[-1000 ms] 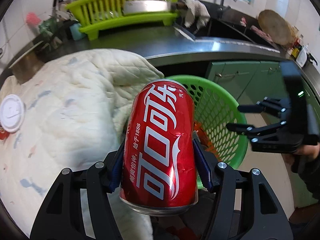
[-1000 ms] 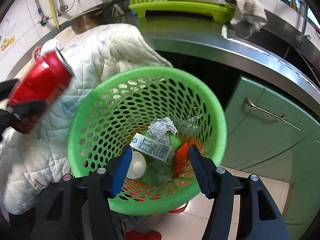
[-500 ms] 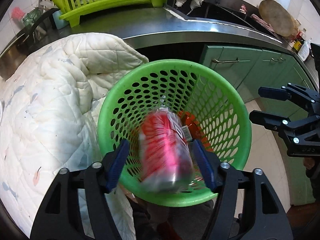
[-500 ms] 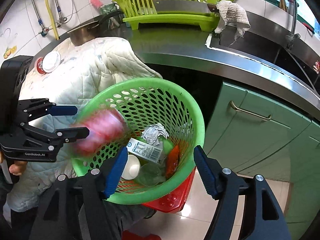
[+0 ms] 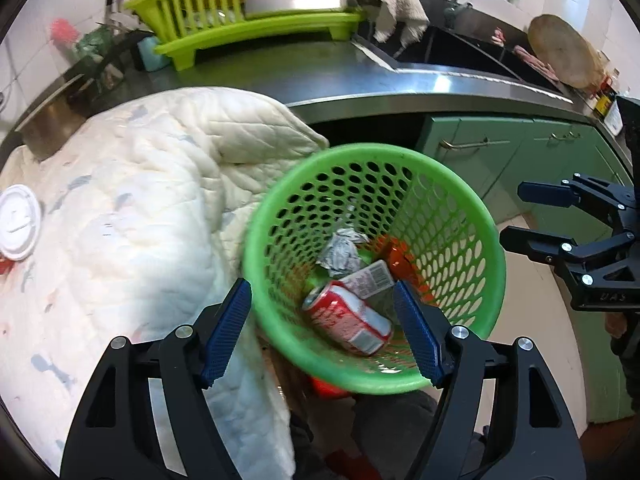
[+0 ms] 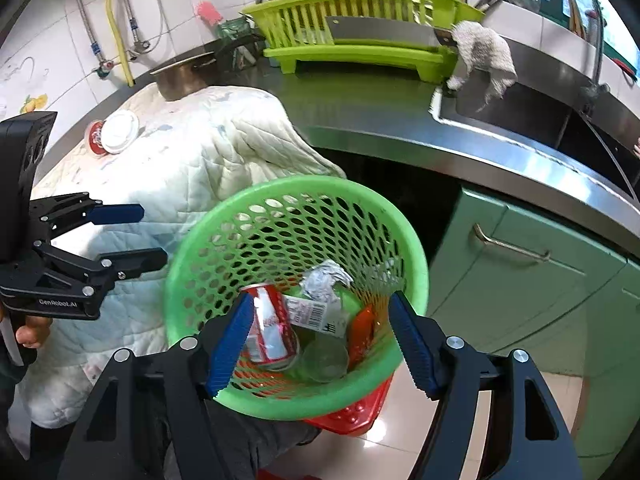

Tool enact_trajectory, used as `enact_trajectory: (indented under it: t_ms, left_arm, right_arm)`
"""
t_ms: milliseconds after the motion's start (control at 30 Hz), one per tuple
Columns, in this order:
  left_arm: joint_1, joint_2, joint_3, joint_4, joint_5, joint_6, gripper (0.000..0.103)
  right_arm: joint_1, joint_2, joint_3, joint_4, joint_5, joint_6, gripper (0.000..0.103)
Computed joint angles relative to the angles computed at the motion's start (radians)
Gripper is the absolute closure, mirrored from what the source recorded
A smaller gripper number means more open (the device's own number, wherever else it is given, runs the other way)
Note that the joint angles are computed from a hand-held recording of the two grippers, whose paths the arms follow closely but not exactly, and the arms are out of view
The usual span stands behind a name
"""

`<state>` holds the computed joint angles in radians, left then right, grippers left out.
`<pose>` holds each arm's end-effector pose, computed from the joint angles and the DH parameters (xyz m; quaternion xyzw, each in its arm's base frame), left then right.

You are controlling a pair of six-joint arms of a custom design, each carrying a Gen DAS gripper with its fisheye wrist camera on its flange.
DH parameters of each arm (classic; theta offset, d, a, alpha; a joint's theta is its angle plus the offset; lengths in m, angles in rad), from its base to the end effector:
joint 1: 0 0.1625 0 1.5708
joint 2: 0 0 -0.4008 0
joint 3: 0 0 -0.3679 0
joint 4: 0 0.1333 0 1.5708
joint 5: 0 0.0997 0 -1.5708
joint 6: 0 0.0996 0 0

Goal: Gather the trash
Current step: 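Carry the clear cup and can to the green basket and release both, then move both tools back over the mat toward the red cup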

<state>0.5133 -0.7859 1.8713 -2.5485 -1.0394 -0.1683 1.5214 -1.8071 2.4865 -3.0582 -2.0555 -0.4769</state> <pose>-0.3844 -0.4276 0.0246 0.4272 0.8638 -0.1083 0.2444 0.0707 -0.3289 0.3322 0.0972 -0.8923 0.3111 0.3123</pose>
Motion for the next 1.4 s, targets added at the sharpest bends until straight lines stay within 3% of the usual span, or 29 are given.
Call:
enact_trajectory:
  t_ms: [400,900,1133,1400]
  left_arm:
    - [0.029,-0.220,0.097,0.032,0.127,-0.035,0.028]
    - [0.152,-0.498,0.166,0.134,0.318,-0.110,0.027]
    - [0.211,-0.564,0.169,0.127,0.352,-0.092,0.026]
    - [0.270,-0.566,0.136,0.096,0.363,-0.048,0.026]
  right_arm:
    - [0.132,0.152,-0.089,0.009,-0.007,0.026,0.030]
    - [0.296,0.496,-0.320,0.025,0.061,0.046,0.019]
    - [0.348,0.672,-0.461,0.031,0.083,0.022,0.015]
    - [0.373,0.842,-0.636,0.054,0.135,0.003,0.013]
